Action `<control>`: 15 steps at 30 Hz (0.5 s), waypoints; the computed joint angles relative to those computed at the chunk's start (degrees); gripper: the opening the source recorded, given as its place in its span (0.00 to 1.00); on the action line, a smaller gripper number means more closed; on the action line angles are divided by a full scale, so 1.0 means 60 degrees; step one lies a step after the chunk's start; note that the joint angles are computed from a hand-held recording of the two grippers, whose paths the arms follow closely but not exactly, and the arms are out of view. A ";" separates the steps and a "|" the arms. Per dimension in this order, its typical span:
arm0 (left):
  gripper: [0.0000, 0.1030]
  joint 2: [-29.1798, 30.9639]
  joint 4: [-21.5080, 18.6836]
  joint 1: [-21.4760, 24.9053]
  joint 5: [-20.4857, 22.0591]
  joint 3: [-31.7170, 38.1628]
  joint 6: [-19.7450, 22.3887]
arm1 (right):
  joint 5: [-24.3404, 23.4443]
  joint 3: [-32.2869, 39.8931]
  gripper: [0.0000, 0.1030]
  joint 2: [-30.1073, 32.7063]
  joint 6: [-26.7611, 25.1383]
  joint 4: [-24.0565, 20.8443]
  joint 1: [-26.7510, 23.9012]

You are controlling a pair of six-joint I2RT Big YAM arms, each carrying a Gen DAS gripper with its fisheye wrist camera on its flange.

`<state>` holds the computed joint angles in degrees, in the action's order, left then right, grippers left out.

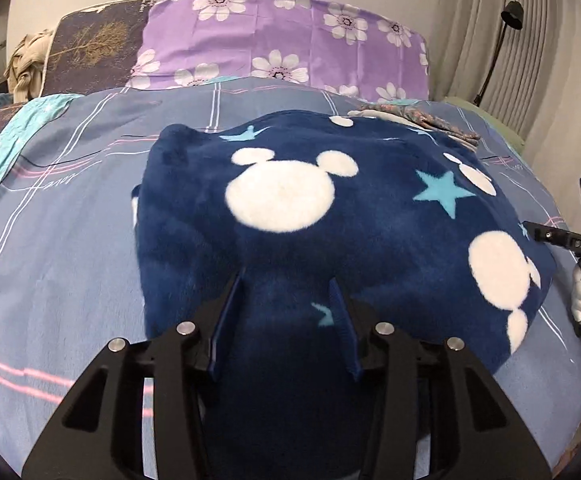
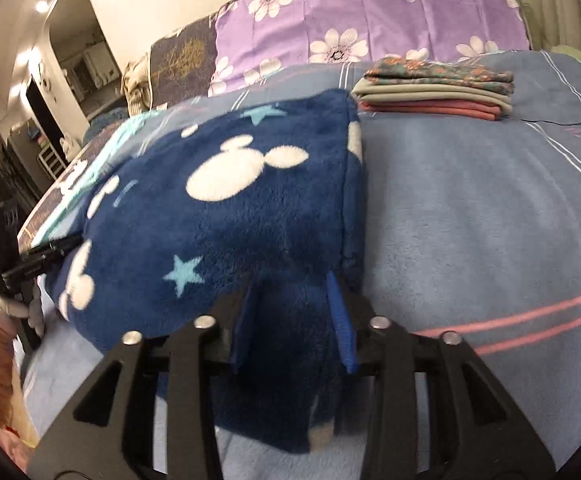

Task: Fold small clothes

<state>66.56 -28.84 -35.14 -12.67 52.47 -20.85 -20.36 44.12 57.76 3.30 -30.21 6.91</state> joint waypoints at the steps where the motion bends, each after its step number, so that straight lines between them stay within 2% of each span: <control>1: 0.44 -0.0024 -0.0068 -0.0087 -0.0183 0.0005 0.0054 | -0.0125 -0.0076 0.42 -0.0109 -0.0046 -0.0014 -0.0118; 3: 0.44 -0.0099 -0.0229 -0.0209 -0.0454 0.0031 -0.0148 | -0.0252 -0.0197 0.43 -0.0183 -0.0026 -0.0006 -0.0325; 7: 0.44 -0.0123 -0.0803 -0.0521 -0.0608 0.0573 -0.1075 | -0.1199 -0.0126 0.43 0.0006 0.0246 -0.0337 -0.1246; 8: 0.44 -0.0135 -0.0750 -0.0641 -0.0601 0.0657 -0.1036 | -0.1186 0.0018 0.41 0.0077 0.0312 -0.0493 -0.1422; 9: 0.44 -0.0062 -0.0674 -0.0929 -0.0694 0.0936 -0.0824 | -0.1026 0.0085 0.31 0.0059 0.0322 -0.0625 -0.1486; 11: 0.44 0.0426 -0.0606 -0.1536 -0.0745 0.1682 -0.0285 | -0.0318 0.0498 0.21 0.0287 0.0184 -0.0994 -0.1554; 12: 0.44 0.0773 -0.0624 -0.1798 -0.0663 0.2101 -0.0075 | -0.0097 0.0774 0.21 0.0501 -0.0007 -0.1196 -0.1587; 14: 0.44 0.1524 -0.0689 -0.2233 -0.0452 0.2887 0.0196 | -0.0263 0.1156 0.20 0.0932 -0.0310 -0.1396 -0.1720; 15: 0.44 0.2227 -0.0800 -0.2578 -0.0243 0.3573 0.0409 | -0.0383 0.1355 0.20 0.1171 -0.0377 -0.1500 -0.1784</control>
